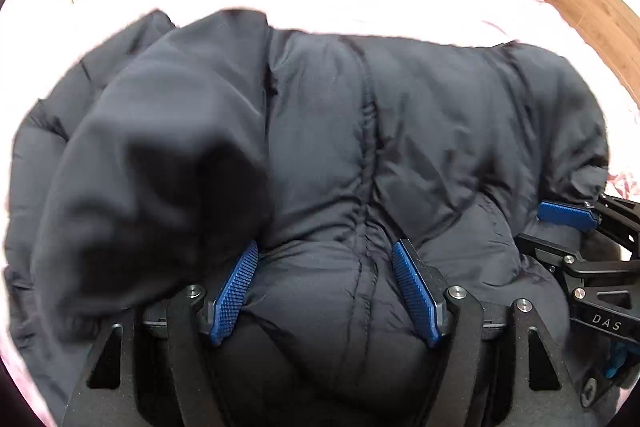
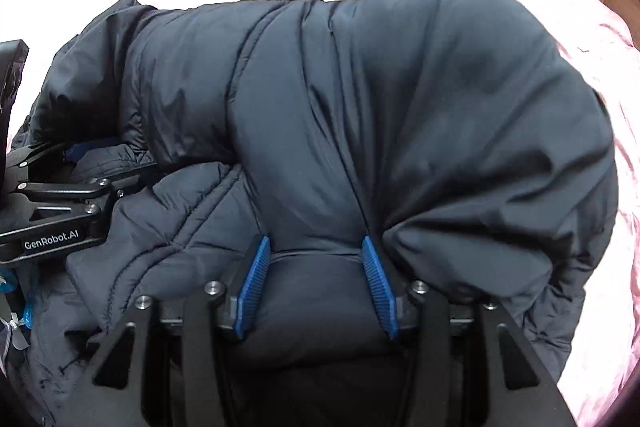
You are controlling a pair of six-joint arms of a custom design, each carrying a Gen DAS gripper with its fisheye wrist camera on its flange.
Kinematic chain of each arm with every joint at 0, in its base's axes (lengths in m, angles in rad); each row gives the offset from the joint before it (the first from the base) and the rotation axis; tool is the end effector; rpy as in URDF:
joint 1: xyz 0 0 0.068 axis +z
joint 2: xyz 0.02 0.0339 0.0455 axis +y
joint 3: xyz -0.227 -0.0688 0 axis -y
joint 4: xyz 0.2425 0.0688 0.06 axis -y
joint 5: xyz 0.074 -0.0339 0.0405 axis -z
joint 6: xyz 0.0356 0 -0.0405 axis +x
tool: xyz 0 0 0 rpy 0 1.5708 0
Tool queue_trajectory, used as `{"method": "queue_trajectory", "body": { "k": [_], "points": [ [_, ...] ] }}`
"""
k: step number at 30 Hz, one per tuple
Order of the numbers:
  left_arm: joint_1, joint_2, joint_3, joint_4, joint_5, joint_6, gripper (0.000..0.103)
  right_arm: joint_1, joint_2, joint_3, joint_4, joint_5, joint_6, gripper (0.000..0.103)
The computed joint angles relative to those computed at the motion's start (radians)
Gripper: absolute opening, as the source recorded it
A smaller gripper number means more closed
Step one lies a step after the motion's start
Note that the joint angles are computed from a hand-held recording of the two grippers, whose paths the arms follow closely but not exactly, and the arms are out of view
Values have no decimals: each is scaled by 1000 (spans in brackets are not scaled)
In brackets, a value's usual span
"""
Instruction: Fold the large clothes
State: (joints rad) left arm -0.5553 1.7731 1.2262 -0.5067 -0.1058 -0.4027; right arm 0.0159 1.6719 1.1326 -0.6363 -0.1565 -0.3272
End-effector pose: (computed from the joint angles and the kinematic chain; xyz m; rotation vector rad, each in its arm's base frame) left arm 0.3062 -0.1856 0.1659 0.1636 2.6234 -0.1969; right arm 0.3237 0.0107 0.1655 -0.5073 2.6776 0.1265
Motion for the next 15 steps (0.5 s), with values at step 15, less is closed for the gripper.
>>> {"method": "queue_trajectory", "body": {
  "k": [15],
  "points": [
    [80, 84, 158, -90, -95, 113, 78, -79, 55, 254, -85, -28, -17, 56]
  ]
}}
